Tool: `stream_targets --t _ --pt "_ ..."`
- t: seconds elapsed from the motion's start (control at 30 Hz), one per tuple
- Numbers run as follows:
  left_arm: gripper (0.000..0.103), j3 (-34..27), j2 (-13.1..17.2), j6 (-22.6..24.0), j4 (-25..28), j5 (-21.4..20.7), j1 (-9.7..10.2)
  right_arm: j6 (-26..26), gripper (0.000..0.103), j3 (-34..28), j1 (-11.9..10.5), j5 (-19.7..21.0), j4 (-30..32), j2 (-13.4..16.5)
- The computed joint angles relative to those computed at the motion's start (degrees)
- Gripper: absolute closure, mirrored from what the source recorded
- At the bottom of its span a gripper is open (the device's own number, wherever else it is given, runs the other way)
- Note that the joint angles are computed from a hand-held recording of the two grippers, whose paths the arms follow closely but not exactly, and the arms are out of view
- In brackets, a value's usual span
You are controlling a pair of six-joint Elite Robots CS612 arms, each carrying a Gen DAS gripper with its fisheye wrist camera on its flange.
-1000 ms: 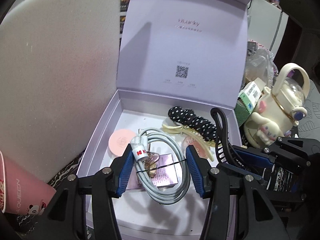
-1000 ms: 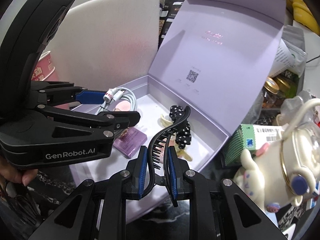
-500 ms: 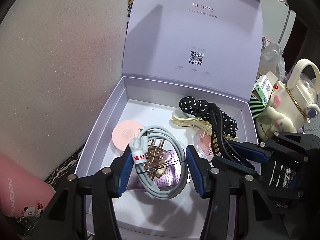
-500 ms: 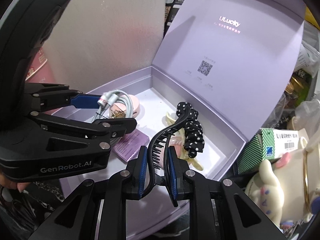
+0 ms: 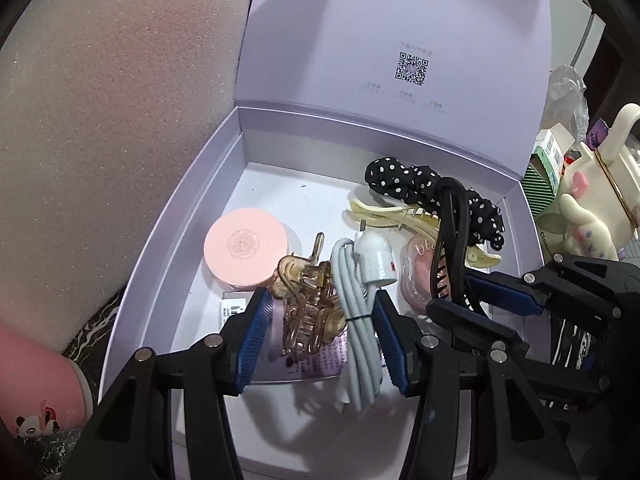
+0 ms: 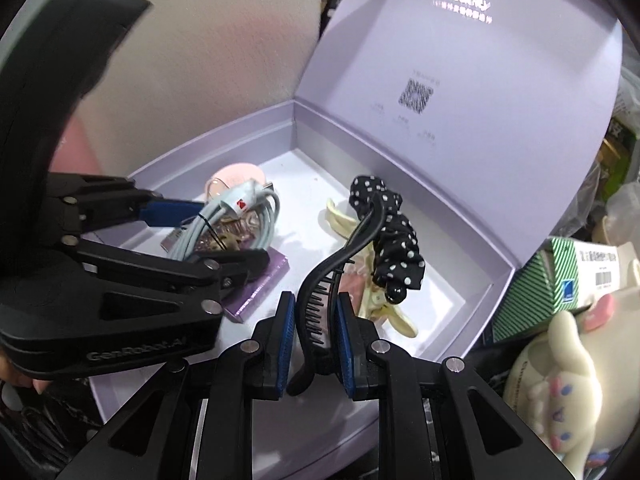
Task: Organize rigid objects
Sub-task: 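Lower the white cable into the box with left tool while right tool lowers the comb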
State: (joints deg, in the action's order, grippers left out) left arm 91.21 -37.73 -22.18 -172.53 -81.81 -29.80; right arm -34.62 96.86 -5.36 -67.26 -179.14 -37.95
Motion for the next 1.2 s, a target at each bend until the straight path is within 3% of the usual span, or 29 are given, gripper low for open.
stream_targets --t 0.43,0.73,0.87,1.03,1.2 --pt "0.052 0.24 0.02 0.21 -0.53 -0.27 -0.06 0.23 0.083 -1.61 1.31 -2.48 1.28 0.79" --pt "0.052 1.61 -1.21 0.48 -2.09 2.97 -1.02 0.86 0.082 -1.55 1.20 -2.98 -0.91 0.81" --pt "0.052 2.51 -1.90 0.45 -3.26 4.27 -1.42 1.18 0.072 -0.95 1.02 -2.88 -2.35 0.41" --pt "0.052 3.55 -3.10 -1.18 -2.22 6.48 -2.55 1.49 0.068 -0.22 0.71 -2.50 -3.52 -0.17" --pt "0.052 4.42 -4.21 -1.78 -0.88 5.20 -2.14 1.40 0.060 1.07 0.08 -2.17 -4.58 -1.11"
